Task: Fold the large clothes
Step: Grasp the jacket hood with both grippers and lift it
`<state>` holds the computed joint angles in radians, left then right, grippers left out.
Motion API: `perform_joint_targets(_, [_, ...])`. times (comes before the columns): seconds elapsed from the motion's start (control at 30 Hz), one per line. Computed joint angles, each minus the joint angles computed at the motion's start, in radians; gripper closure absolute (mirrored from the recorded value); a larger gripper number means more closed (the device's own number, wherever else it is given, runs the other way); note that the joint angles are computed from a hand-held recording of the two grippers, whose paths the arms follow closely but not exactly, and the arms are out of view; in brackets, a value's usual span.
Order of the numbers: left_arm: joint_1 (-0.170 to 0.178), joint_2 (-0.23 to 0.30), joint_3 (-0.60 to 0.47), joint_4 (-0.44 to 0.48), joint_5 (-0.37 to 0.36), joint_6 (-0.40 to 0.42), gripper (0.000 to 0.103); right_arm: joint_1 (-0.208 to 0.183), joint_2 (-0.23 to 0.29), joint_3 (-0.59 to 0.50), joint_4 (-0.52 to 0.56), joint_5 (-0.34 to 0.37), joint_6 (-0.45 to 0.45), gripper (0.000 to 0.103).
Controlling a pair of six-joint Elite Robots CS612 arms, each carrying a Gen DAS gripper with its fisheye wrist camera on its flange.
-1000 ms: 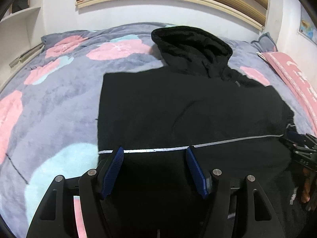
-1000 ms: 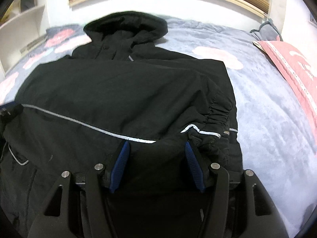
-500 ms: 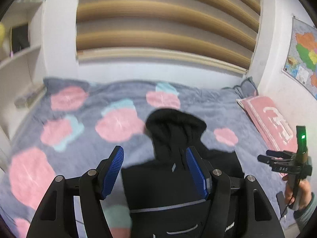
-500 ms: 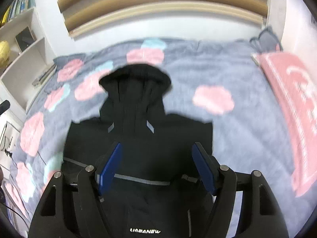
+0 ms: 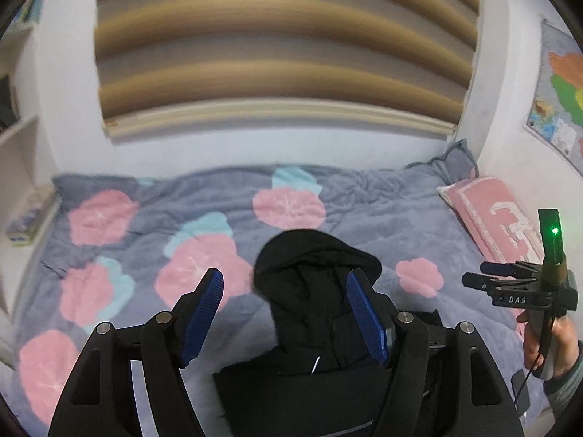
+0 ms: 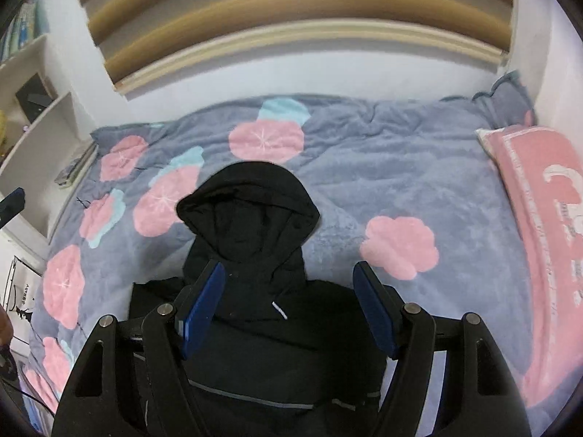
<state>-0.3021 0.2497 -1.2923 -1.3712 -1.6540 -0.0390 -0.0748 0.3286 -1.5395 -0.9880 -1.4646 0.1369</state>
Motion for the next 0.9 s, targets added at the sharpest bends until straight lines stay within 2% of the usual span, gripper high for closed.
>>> perform_joint_targets(0.17, [-0.004, 0.013, 0.137, -0.052, 0.0, -0.052, 0.032, -0.007, 0.036, 0.083, -0.056, 0.009, -0.001, 0.031])
perform_joint_targets(0.3, [0.006, 0.018, 0.237, -0.088, -0.028, -0.102, 0.032, -0.014, 0.051, 0.15, -0.099, 0.026, 0.002, 0.031])
perform_joint_targets(0.53, [0.021, 0.003, 0.41, -0.139, -0.054, -0.166, 0.032, -0.023, 0.055, 0.294, -0.173, 0.05, 0.04, 0.031])
perform_joint_targets(0.67, [0.022, -0.012, 0.493, -0.165, -0.051, -0.185, 0.032, -0.028, 0.056, 0.362, -0.197, 0.098, 0.066, 0.031])
perform_joint_targets(0.7, [0.019, -0.013, 0.506, -0.176, -0.03, -0.184, 0.032, -0.027, 0.055, 0.374, -0.205, 0.103, 0.069, 0.035])
perform_joint_targets(0.73, [0.013, -0.013, 0.515, -0.189, 0.015, -0.181, 0.033, -0.025, 0.054, 0.389, -0.213, 0.107, 0.063, 0.051])
perform_joint_targets(0.77, [0.005, -0.013, 0.524, -0.2, 0.07, -0.178, 0.045, -0.023, 0.05, 0.407, -0.214, 0.106, 0.048, 0.059])
perform_joint_targets(0.8, [0.004, -0.018, 0.539, -0.201, 0.083, -0.18, 0.081, -0.017, 0.044, 0.422, -0.211, 0.079, 0.034, 0.075])
perform_joint_targets(0.83, [0.01, -0.03, 0.568, -0.194, 0.055, -0.197, 0.093, -0.011, 0.043, 0.427, -0.215, 0.041, 0.024, 0.092])
perform_joint_targets(0.87, [0.018, -0.032, 0.573, -0.195, 0.031, -0.223, 0.093, -0.009, 0.045, 0.421, -0.225, 0.009, 0.012, 0.095])
perform_joint_targets(0.9, [0.026, -0.021, 0.549, -0.208, 0.004, -0.24, 0.094, -0.013, 0.053, 0.402, -0.237, 0.012, 0.015, 0.096])
